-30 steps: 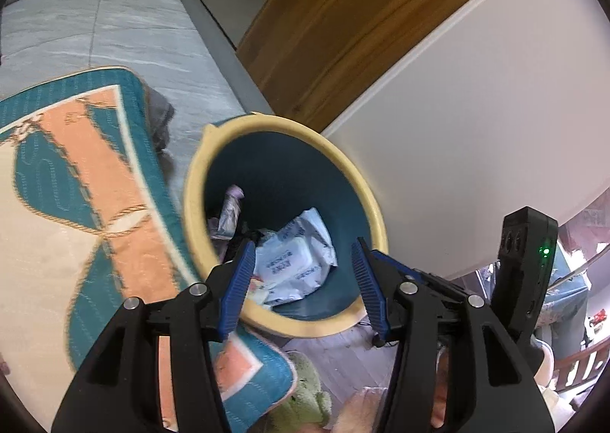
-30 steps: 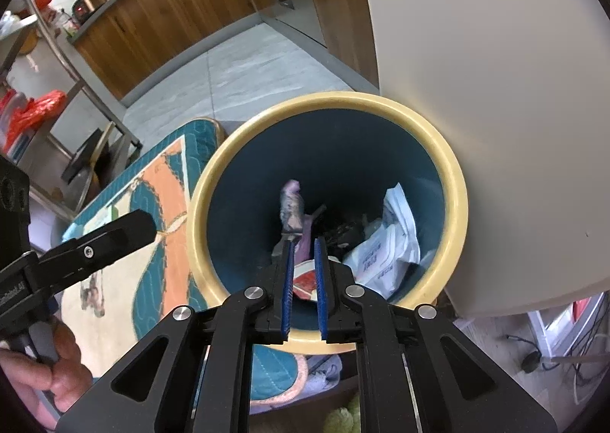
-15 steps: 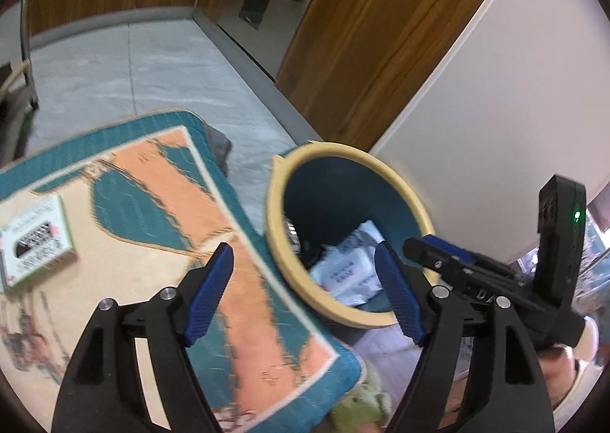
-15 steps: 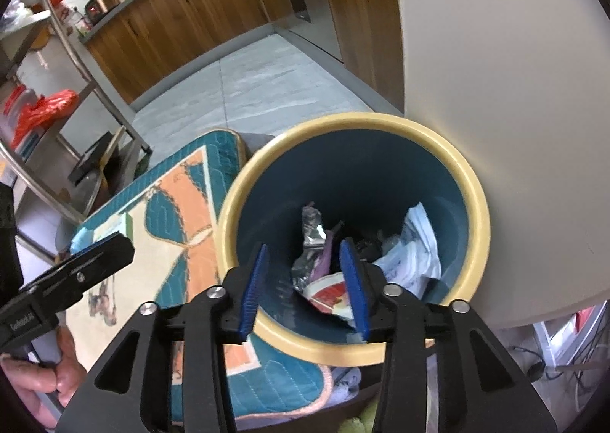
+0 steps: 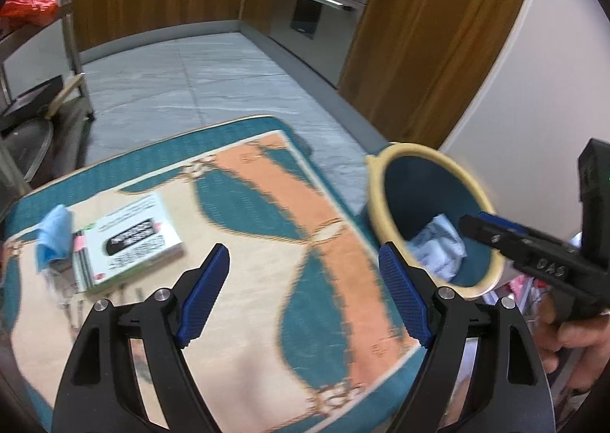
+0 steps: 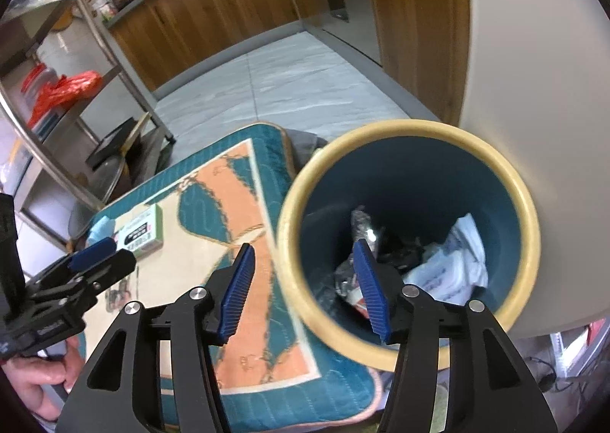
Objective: Collect trash
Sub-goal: 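Move both open tools back over the cushion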
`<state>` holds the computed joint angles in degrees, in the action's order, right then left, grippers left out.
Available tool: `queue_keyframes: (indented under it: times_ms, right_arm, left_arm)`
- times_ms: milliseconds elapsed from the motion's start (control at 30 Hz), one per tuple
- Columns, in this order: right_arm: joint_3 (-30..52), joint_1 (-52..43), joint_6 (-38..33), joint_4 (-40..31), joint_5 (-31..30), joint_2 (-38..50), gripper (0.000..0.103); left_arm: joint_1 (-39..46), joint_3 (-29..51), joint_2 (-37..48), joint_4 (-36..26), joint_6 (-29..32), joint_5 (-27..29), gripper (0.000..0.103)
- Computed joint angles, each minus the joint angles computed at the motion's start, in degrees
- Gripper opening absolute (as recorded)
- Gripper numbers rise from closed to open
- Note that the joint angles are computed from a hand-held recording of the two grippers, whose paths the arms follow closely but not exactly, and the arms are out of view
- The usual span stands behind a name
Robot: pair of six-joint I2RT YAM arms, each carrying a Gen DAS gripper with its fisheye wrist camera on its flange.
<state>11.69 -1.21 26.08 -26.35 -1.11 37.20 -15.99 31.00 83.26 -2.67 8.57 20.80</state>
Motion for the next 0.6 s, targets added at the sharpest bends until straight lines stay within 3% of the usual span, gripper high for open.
queue_keyframes:
  times_ms: [233, 600]
  right_arm:
    - [1.2, 8.2, 4.6, 4.7, 3.3, 6.1, 0.059]
    - [1.7, 13.7, 7.8, 8.5, 5.0, 11.2, 0.059]
  left_arm:
    - [8.1, -0.6, 4.1, 4.6, 4.5, -5.9, 0.079]
    - [18.6, 6.5, 15.3, 10.0, 6.0, -11.1, 0.077]
